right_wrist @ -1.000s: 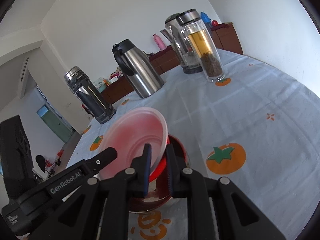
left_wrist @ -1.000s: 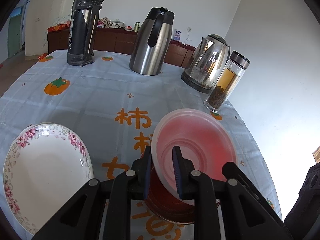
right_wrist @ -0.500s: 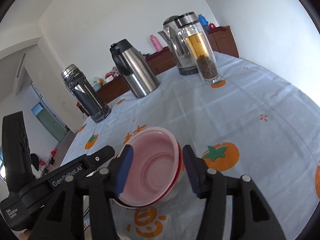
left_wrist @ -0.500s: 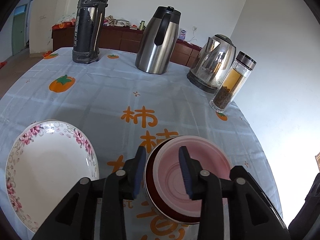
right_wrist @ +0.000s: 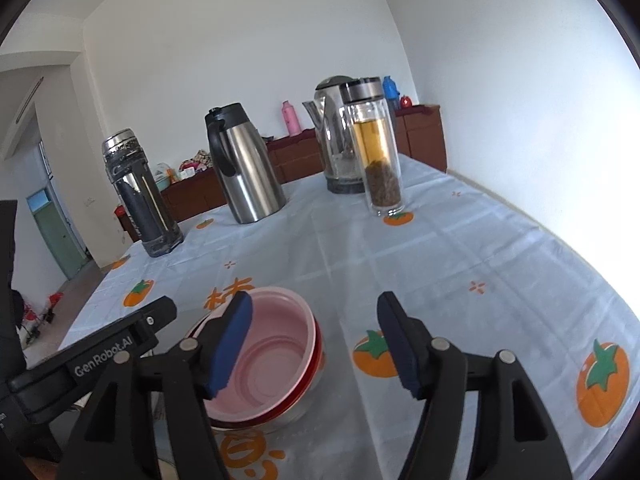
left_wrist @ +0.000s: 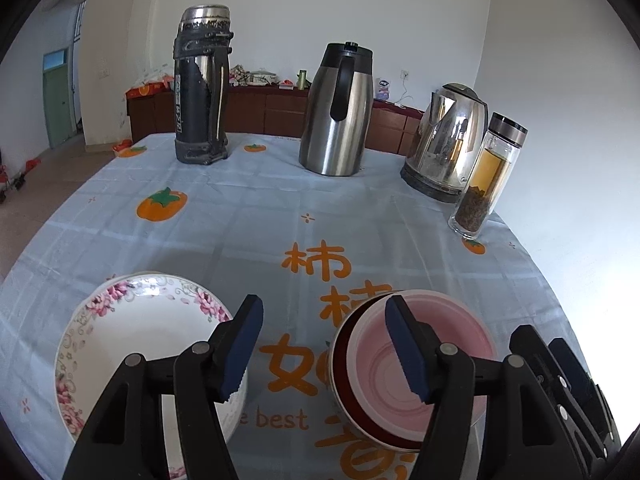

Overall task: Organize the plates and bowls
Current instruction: 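Withdraw both grippers up and away from the nested bowls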

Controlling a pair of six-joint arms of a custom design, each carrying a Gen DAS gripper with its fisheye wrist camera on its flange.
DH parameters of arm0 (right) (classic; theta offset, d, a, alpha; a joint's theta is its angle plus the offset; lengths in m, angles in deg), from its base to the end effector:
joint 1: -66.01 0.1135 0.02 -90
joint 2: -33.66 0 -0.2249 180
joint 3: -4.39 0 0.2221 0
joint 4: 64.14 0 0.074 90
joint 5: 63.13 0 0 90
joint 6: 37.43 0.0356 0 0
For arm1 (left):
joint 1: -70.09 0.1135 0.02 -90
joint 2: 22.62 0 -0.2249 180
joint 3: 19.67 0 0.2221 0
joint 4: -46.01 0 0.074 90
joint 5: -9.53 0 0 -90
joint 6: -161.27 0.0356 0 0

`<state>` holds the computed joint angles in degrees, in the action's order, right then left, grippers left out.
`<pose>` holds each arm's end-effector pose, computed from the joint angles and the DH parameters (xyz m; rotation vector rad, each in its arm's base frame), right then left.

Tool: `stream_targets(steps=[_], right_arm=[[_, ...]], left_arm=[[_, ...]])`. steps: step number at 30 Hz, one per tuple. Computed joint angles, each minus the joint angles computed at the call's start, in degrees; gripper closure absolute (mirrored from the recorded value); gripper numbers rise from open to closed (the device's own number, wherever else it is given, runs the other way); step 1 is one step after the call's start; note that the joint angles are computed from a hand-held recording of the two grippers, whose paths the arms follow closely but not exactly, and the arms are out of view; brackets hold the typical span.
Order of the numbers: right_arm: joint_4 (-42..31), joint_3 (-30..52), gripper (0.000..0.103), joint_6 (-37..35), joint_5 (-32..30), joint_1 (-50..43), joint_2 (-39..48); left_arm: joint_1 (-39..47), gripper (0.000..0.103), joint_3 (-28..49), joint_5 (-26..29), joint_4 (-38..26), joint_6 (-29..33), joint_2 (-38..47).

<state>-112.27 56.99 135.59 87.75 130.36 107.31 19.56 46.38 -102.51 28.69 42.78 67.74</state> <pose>0.1131 0.1636 0.1642 0.5459 1.9688 0.0228 0.2034 -0.2260 0.1759 0.2362 2.2392 -0.3039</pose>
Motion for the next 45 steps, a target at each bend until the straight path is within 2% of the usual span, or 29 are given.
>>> stream_targets(steps=[3,5,9,15,20,26,30,37,45], right_arm=[[-2.5,1.4,0.033,1.8,1.0,0.7,1.4],[-4.3,2.3,0.030,3.1,1.8,1.1,2.4],[-7.6,4.3,0.027,5.6,3.2,2.3,4.6],[-11.7,6.4,0.023,9.7,4.5,3.6,7.6],[-15.0,7.4,0.020,13.5,5.8,4.6,9.1],[-17.8,9.5,0.019,16.0,6.1,5.1,12.6],[-21.2,11.3,0.019,20.0,6.2,6.2,15.4],[-32.5,14.7,0.019,34.8,5.7,9.5,20.7],[-46.9,19.0,0.019,54.3,2.8,15.6,27.8]], left_arm=[[-0.8,0.037,-1.8,-2.7,1.3,1.1,-1.7],[-1.3,0.032,-3.4,-4.2,2.4,2.0,-3.0],[-2.5,0.029,-9.7,-7.7,7.3,3.7,-7.2],[-2.2,0.028,-16.2,-7.7,11.3,5.1,-14.7],[-1.0,0.021,-19.9,-6.4,12.4,5.9,-20.9],[-0.1,0.021,-23.3,-7.5,13.2,6.6,-24.0],[0.3,0.021,-27.4,-8.4,16.0,8.8,-26.8],[3.8,0.021,-32.1,-4.5,16.3,9.6,-31.5],[3.4,0.021,-35.5,-3.8,16.2,10.3,-34.3]])
